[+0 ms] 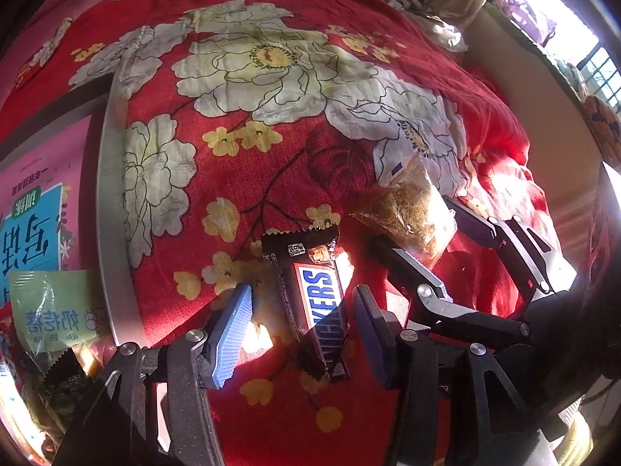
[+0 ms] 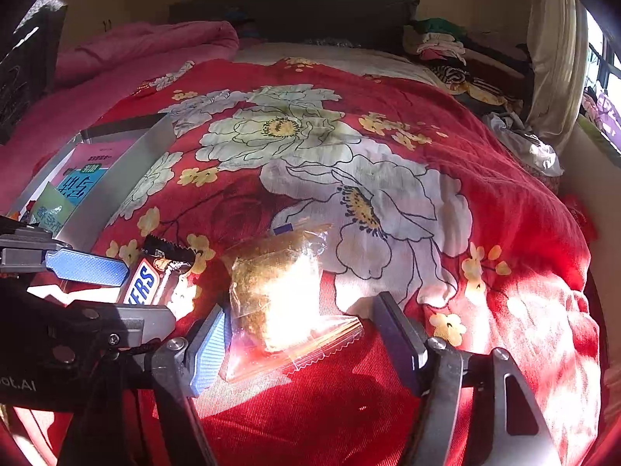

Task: Organize snacks
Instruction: 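Grasp the Snickers bar with left tool while right tool grasps clear cracker bag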

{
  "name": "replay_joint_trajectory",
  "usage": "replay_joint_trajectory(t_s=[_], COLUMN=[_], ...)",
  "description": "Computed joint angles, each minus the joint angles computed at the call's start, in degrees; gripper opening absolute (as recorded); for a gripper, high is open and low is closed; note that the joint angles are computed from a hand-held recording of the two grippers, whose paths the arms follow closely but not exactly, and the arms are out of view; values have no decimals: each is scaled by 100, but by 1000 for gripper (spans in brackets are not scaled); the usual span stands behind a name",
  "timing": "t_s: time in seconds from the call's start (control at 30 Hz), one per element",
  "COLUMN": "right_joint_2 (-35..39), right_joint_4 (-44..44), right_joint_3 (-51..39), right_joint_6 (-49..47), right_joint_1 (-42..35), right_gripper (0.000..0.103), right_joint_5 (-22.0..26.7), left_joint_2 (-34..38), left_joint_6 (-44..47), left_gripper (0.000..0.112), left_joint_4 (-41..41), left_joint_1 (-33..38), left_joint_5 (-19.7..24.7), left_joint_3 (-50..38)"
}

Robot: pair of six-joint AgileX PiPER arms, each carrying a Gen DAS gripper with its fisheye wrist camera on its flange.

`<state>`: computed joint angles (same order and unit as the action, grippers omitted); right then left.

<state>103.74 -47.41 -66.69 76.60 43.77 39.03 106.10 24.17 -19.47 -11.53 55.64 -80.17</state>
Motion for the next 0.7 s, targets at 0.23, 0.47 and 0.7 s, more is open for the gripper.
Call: replay_joint_trajectory(t_s=[0.23, 0.47, 0.7], right_joint_2=[-78, -4, -125], right_joint_4=[40, 58, 166], right_joint_3=[81, 21, 139], right_joint_6=[-30, -205, -177], right_joint_1=[-46, -72, -153], right_gripper=[58, 59, 53], right_joint_5=[-165, -215, -401], left_joint_2=[-2, 68, 57], left_joint_6=[-99, -103, -28], left_gripper=[54, 49, 42], left_joint_4=[-21, -71, -171], left_joint_1=[-32, 47, 140], left_joint_5=[-77, -60, -69], left_joint_3=[36, 12, 43])
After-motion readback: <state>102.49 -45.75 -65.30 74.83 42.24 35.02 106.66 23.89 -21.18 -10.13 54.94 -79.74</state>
